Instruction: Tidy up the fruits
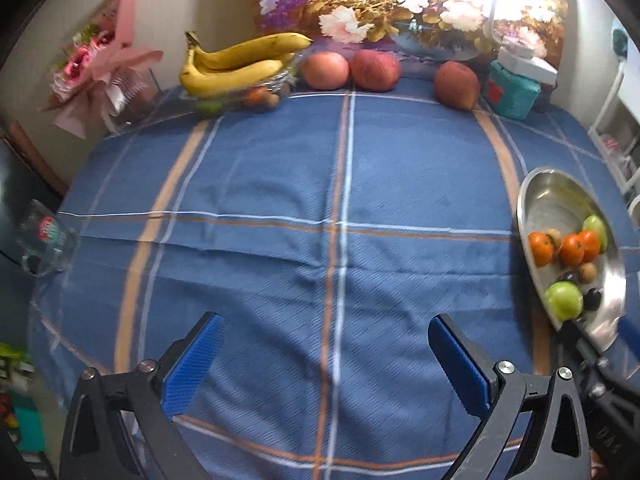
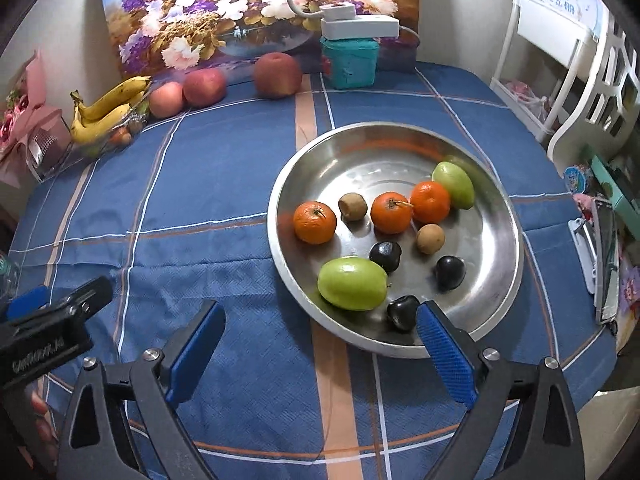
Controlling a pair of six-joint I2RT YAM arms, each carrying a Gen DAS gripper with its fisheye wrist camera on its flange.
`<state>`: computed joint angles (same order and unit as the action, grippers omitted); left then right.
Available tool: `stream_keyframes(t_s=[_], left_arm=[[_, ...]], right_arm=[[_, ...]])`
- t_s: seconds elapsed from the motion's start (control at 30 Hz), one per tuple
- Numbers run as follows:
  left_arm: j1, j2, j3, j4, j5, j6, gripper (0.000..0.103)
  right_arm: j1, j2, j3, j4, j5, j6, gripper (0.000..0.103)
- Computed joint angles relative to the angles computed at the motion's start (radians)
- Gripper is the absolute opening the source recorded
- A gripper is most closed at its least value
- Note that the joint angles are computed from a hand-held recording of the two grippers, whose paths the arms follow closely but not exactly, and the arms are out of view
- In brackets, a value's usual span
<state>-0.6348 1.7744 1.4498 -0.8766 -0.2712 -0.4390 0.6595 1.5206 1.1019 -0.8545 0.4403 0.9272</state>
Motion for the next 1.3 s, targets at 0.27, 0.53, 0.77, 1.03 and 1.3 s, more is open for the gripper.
stream_keyframes(t_s=[0.27, 0.53, 0.77, 1.03, 1.3], left_arm=[[-0.007, -0.035, -0.018, -0.05, -0.009, -0.015, 0.103], [-0.013, -0.071, -0.044, -0.054, -0.017, -0.027, 0.103], [-0.011, -0.065, -0.03, -0.069, -0.035, -0.03, 0.103], [-0.001, -0.067, -0.03, -0.068, -0.035, -0.027, 0.103], [0.003, -0.051, -0.019, -0.083, -0.011, -0.036, 0.103]], right_arm=[[0.023, -0.011, 0.013, -0.016, 0.025, 0.009, 0.096], [0.025, -0.028, 0.009, -0.026, 0.033, 0.018, 0.096], [0.022, -0.025, 0.01, -0.019, 0.021, -0.009, 0.096], [0.017, -0.016, 0.012, -0.018, 0.003, -0.01, 0.096], [0.015, -0.009, 0.013, -0.025, -0.005, -0.001, 0.096]])
